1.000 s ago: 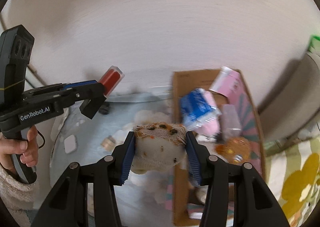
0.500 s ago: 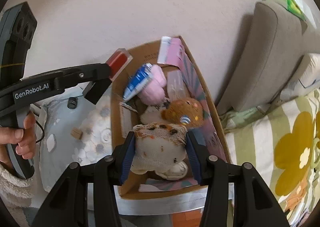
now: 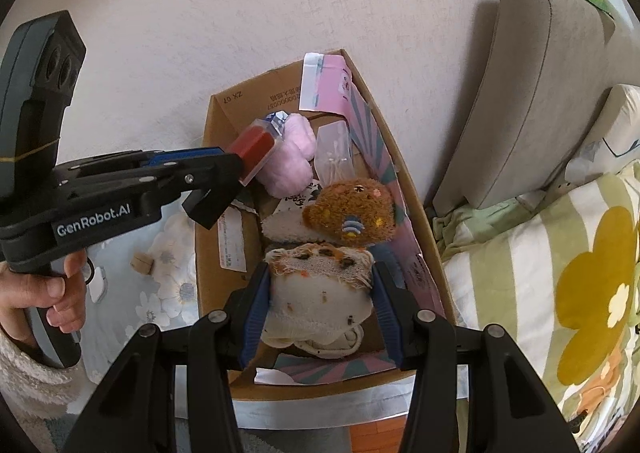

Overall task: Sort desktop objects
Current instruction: 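Carry lipstick and white plush into the cardboard box and release both, then withdraw both open tools from the box back over the tray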

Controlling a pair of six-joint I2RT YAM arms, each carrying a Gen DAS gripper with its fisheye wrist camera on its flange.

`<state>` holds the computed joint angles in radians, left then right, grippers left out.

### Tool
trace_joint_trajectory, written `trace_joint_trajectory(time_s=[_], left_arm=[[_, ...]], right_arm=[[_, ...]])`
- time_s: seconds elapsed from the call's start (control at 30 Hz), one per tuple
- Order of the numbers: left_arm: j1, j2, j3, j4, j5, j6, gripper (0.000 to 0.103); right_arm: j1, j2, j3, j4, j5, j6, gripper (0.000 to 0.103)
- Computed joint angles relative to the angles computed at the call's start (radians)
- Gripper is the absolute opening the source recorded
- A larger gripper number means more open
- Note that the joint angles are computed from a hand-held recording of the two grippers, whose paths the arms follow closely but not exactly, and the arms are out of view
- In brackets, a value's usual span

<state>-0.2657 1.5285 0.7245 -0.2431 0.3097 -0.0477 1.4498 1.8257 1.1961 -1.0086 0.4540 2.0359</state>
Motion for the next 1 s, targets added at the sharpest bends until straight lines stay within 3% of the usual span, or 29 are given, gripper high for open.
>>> trace_joint_trajectory(time_s=[0.2, 0.33, 0.4, 0.43, 0.47, 0.8, 1.0], left_arm=[[-0.006, 0.015, 0.027, -0.036, -0.028, -0.007, 0.018], [-0.018, 0.036, 0.059, -0.076, -0.072, -0.031, 0.023], [-0.028, 0.028, 0.056, -0.078, -0.095, -0.026, 0.048], [-0.029, 0.021, 0.054, -0.079, -0.098, -0.024, 0.096], [-0.028, 0.005, 0.042, -0.068, -0.097, -0.027, 0.101], [0.026, -0.054, -0.007, -0.052, -0.064, -0.033, 0.103], [0.104, -0.159, -0.064, -0.104, -0.029, -0.014, 0.103]], right_arm=[[-0.020, 0.027, 0.021, -0.017, -0.026, -0.026, 0.050], [-0.034, 0.031, 0.008, -0.009, -0.072, -0.033, 0.066], [-0.029, 0.044, 0.022, -0.034, -0.078, -0.018, 0.071], [-0.028, 0.045, 0.025, -0.039, -0.075, -0.014, 0.072], [-0.022, 0.045, 0.029, -0.045, -0.069, -0.004, 0.072], [-0.016, 0.058, 0.074, -0.075, -0.048, -0.007, 0.073], [-0.013, 0.095, 0.141, -0.110, -0.039, -0.034, 0.073]])
